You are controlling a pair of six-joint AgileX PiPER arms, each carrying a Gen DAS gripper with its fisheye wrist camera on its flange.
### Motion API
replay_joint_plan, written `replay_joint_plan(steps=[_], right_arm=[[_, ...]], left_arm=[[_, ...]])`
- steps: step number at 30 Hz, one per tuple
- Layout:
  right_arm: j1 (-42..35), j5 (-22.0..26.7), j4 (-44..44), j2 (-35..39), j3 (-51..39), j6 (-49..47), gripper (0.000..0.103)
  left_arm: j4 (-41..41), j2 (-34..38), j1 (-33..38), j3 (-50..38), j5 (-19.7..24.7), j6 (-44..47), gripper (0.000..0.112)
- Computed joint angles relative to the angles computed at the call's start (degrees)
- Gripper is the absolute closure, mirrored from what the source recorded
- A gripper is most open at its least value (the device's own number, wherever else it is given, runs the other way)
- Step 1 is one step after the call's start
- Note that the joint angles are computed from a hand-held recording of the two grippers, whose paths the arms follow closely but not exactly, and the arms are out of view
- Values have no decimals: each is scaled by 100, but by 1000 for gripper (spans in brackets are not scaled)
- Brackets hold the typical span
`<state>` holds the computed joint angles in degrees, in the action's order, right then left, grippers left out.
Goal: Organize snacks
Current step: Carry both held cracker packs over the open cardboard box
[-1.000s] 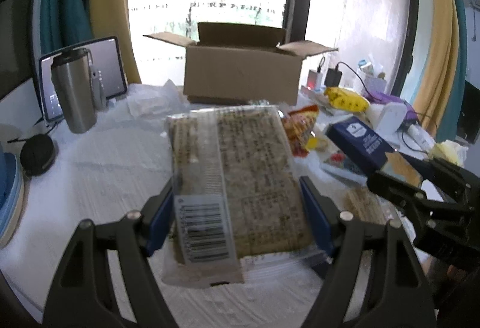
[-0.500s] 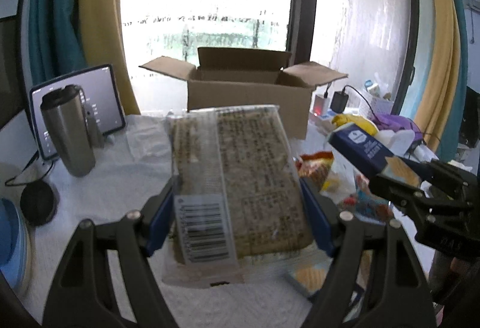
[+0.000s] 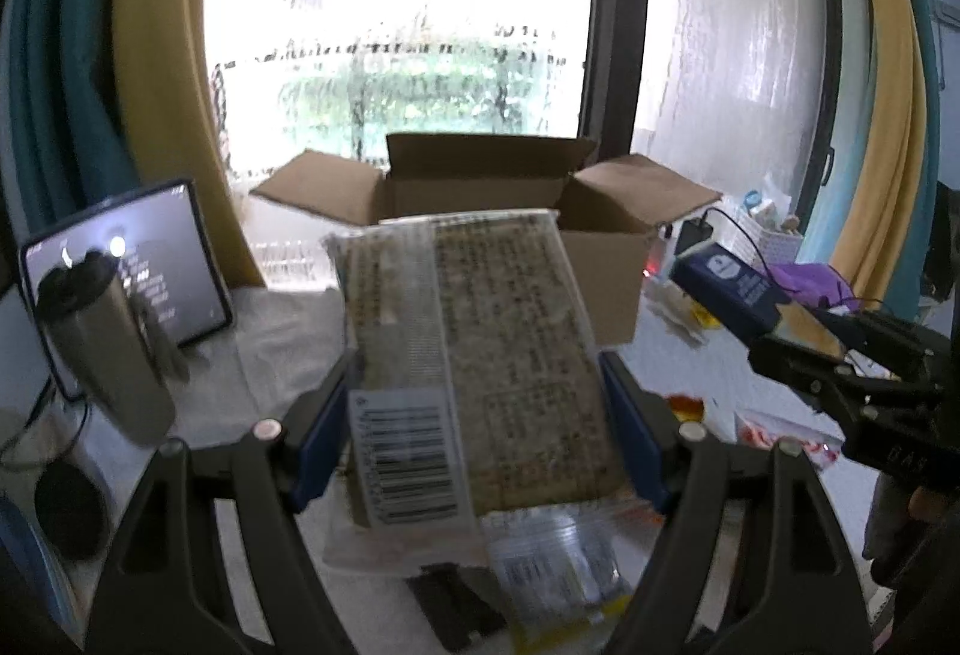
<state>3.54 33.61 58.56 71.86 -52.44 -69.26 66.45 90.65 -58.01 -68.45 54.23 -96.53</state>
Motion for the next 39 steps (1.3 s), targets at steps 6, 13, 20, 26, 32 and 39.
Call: replay_joint_plan(steps=[6, 13, 20, 26, 32, 39], right_arm=[[51, -43, -191, 574, -682, 319, 49], [116, -5, -453, 1311, -1612, 666, 49], [96, 370, -949, 2420, -3044, 1508, 49], [134, 657, -1484, 3295, -4288, 2442, 49], [254, 1026, -2222, 4311, -5868, 3495, 49], [427, 1969, -3105, 5606, -8178, 4694, 49]], left_arm=[[-230, 128, 779, -340, -724, 616, 35], [-758, 567, 1567, -1046, -1278, 1603, 35], [-1757, 1337, 2286, -2119, -1631, 2989, 35], [-2753, 2107, 2719, -3416, -1407, 4492, 35], [-4194, 3006, 3221, -5055, -914, 5983, 34], [-4766, 4081, 3479, -7080, 111, 6529, 34]])
